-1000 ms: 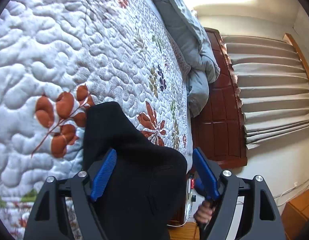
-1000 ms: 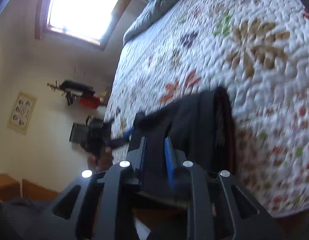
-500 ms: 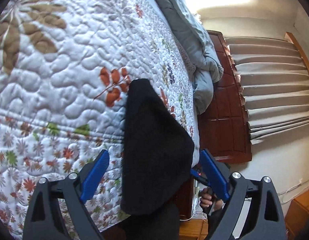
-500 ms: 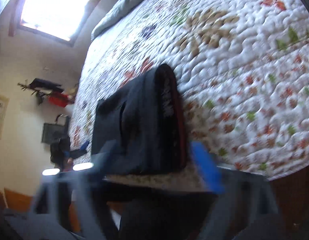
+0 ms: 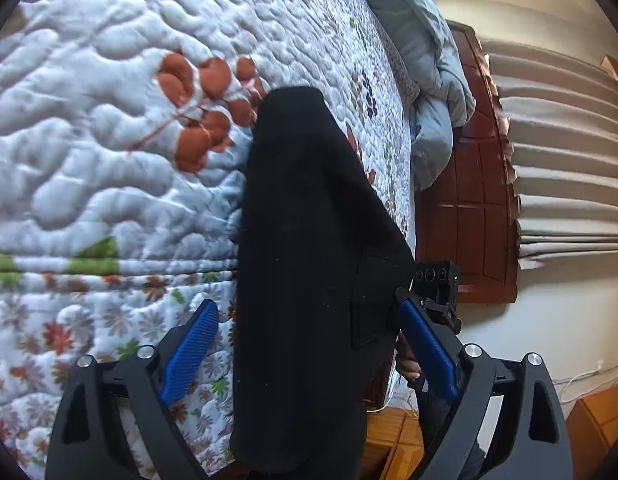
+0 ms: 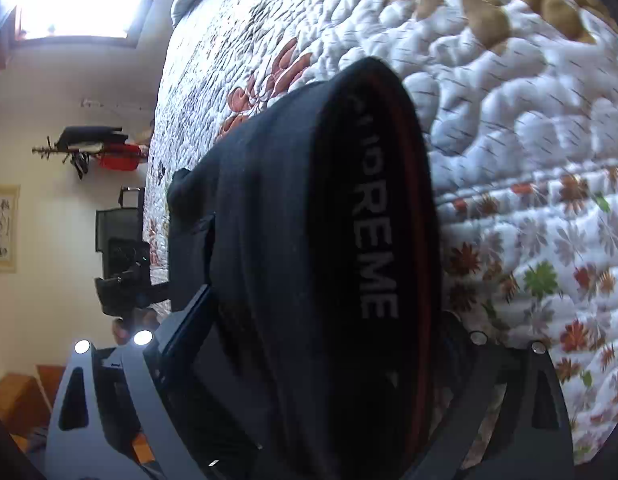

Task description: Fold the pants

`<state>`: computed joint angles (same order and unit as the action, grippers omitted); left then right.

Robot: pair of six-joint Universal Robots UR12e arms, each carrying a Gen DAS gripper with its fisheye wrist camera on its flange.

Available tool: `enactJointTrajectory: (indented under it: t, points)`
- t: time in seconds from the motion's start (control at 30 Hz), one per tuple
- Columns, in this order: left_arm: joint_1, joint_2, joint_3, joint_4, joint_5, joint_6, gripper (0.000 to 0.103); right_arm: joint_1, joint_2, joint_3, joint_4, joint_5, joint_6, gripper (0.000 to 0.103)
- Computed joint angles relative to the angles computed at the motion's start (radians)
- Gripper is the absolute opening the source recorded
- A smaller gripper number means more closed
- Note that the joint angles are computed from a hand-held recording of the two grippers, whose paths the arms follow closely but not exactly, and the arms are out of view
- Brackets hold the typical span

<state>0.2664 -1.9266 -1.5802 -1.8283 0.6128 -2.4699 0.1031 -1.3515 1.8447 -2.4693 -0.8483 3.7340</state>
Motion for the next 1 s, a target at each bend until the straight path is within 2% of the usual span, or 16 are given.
enactJointTrajectory:
  t: [0.03,0.07,0.1,0.13,0.17,0.23,0.37,0.5,0.6,0.77,0.9,1.0]
  points:
    - [-0.005,0.000,-0.001,0.012,0.007,-0.006,0.092,-0.001,-0.001,0.001,-0.005,-0.010,0.006,0.063]
    - [-0.009,0.000,-0.003,0.023,0.013,-0.012,0.091,-0.005,-0.004,0.010,-0.005,0.001,0.013,0.059]
    - [-0.011,0.002,-0.006,0.035,0.016,-0.018,0.089,-0.015,-0.006,0.028,-0.038,0.032,0.036,0.047]
    - [-0.012,0.002,-0.007,0.036,0.016,-0.015,0.078,-0.020,-0.011,0.039,-0.054,0.051,0.040,0.041]
    - [-0.015,-0.002,-0.001,0.021,0.024,0.002,0.068,-0.021,-0.022,0.043,-0.051,0.054,0.038,0.040]
    - [-0.027,0.003,-0.009,0.083,0.074,-0.038,0.050,-0.017,-0.023,0.045,-0.067,0.050,0.040,0.038]
    - [-0.023,0.011,-0.034,0.125,0.062,-0.078,0.042,-0.011,-0.028,0.051,-0.096,0.035,0.064,0.036]
    - [-0.020,0.035,-0.060,0.189,0.066,-0.110,0.031,0.027,-0.033,-0.001,-0.052,-0.051,0.061,0.030]
    - [-0.018,0.054,-0.060,0.209,0.066,-0.111,0.029,0.053,-0.040,-0.043,-0.015,-0.105,0.043,0.029]
    - [0.000,0.068,-0.021,0.203,0.052,-0.076,0.028,0.090,-0.020,-0.142,0.037,-0.148,0.000,0.028]
    - [0.036,0.064,0.023,0.225,0.026,-0.072,0.028,0.115,0.055,-0.273,0.054,-0.153,-0.031,0.028]
    - [0.068,0.044,0.065,0.282,0.022,-0.114,0.028,0.133,0.136,-0.390,0.087,-0.143,-0.065,0.028]
